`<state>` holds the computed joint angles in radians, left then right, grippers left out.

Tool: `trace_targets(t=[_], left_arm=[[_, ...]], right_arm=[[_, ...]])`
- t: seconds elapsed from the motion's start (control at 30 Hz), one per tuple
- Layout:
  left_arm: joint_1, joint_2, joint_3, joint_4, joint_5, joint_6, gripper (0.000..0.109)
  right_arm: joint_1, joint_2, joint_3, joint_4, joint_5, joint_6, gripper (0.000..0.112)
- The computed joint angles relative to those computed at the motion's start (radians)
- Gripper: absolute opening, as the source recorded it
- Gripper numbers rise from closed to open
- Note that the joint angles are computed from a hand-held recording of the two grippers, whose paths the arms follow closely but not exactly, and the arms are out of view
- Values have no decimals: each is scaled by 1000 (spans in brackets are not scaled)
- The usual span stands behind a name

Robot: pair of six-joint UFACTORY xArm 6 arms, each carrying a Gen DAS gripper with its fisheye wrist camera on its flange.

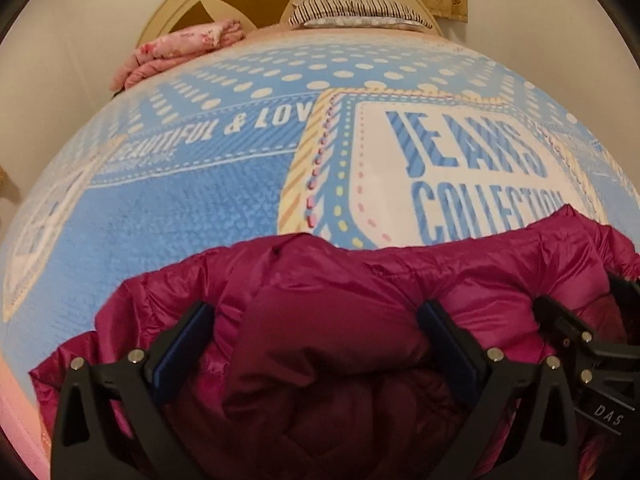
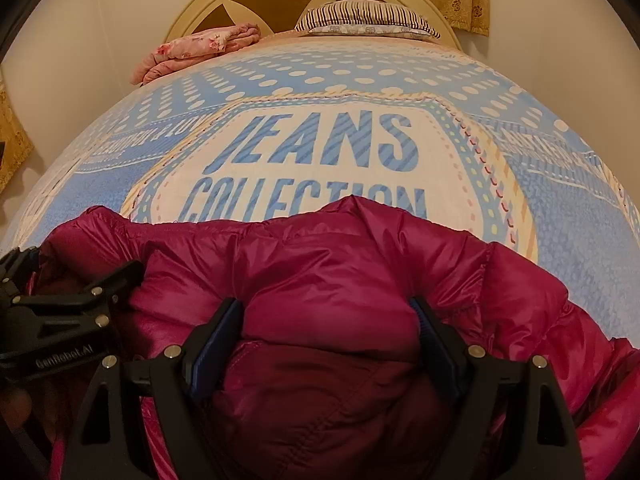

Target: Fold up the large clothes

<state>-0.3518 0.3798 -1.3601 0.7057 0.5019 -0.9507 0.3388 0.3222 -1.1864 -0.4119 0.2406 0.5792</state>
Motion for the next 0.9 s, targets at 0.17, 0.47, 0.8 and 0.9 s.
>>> trace_targets(t=[0.17,0.47,0.8,0.9], left_arm=[[-18,1,-9,23,21,-27,103],[-12,7,-12,9,10,-17,103],[-12,7,-12,8,8,-15,103],[-12,7,-13,11,9,-18,103]], right_arm=[[0,1,-4,-17,7,11,84],[4,4,-11,-46,19,37,84],[6,8,-16,-58,25,49,85],[6,8,-16,-58,24,50,85]])
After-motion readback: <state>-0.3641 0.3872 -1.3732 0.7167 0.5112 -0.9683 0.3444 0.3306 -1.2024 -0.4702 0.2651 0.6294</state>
